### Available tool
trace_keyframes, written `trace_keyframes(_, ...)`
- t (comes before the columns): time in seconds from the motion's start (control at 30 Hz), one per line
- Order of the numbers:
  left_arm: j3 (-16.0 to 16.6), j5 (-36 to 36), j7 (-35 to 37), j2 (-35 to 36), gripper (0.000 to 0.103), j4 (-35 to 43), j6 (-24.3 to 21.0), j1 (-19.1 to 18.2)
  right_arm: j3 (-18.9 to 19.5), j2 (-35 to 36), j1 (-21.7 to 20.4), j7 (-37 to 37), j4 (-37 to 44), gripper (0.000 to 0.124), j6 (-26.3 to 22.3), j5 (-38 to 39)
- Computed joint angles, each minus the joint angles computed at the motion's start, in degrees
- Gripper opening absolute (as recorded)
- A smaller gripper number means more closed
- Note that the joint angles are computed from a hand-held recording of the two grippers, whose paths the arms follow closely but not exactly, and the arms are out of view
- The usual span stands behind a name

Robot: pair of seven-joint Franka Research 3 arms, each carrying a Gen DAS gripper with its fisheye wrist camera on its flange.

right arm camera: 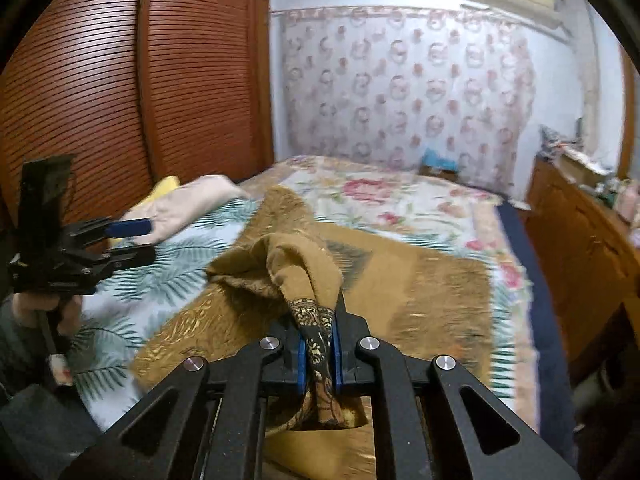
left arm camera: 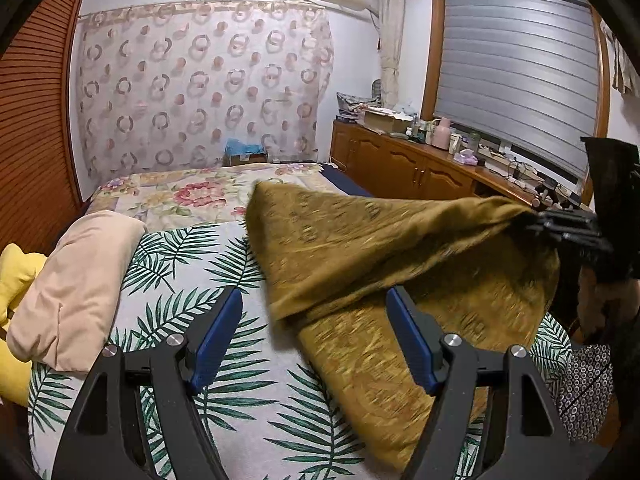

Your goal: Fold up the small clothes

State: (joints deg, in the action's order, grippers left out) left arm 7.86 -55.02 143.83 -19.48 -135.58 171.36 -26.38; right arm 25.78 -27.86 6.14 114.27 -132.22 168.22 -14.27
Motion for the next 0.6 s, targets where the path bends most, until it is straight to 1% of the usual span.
trace_keyframes(0.1,0.1,-0.3,0.6,-0.1,0.075,-0.1,-0.2,-0.3,1.1,-4.5,-2.6,2.8,-2.9,0.009,-3.3,-0.7)
trace_keyframes(0.13,0.2,-0.7,1.0,-0.1,0.075,-0.1,-0.5,-0.5,0.8,-5.2,-2.3,3.1,-3.7,0.009,-5.0,-0.3)
trace_keyframes(0.27,-0.5,-0.7,1.1,0.3,0.075,0.2,-1.3,0.3,0.2,-4.2,-2.5,5.1,-4.7,0.01,-11.3,-0.8)
trace_keyframes(0.3,-0.7,-0.6,1.1,0.4,0.075,0.2,-1.5,0.6,-0.1,-3.8,-2.2,5.5,-4.8,0.014,-12.2,-1.2)
trace_keyframes(0.37,-1.3,-0.2,0.7,0.4,0.075,0.1,-1.6,1.2,-0.9,-3.8,-1.4,6.6,-5.4,0.017,-13.4,-1.9)
trace_keyframes(0.43,-1.6,0.1,0.5,0.4,0.075,0.1,-1.8,1.5,-1.1,-3.2,-1.2,8.1,-4.5,0.026,-14.6,-2.9)
trace_keyframes(0.53,-1.7,-0.2,0.5,0.4,0.075,0.0,-1.8,1.5,-1.8,-4.4,-0.2,9.4,-4.5,0.036,-15.9,-4.1)
trace_keyframes(0.6,-1.9,-0.2,0.5,0.4,0.075,-0.2,-1.8,1.5,-1.7,-5.4,0.2,10.3,-4.3,0.045,-17.0,-4.9)
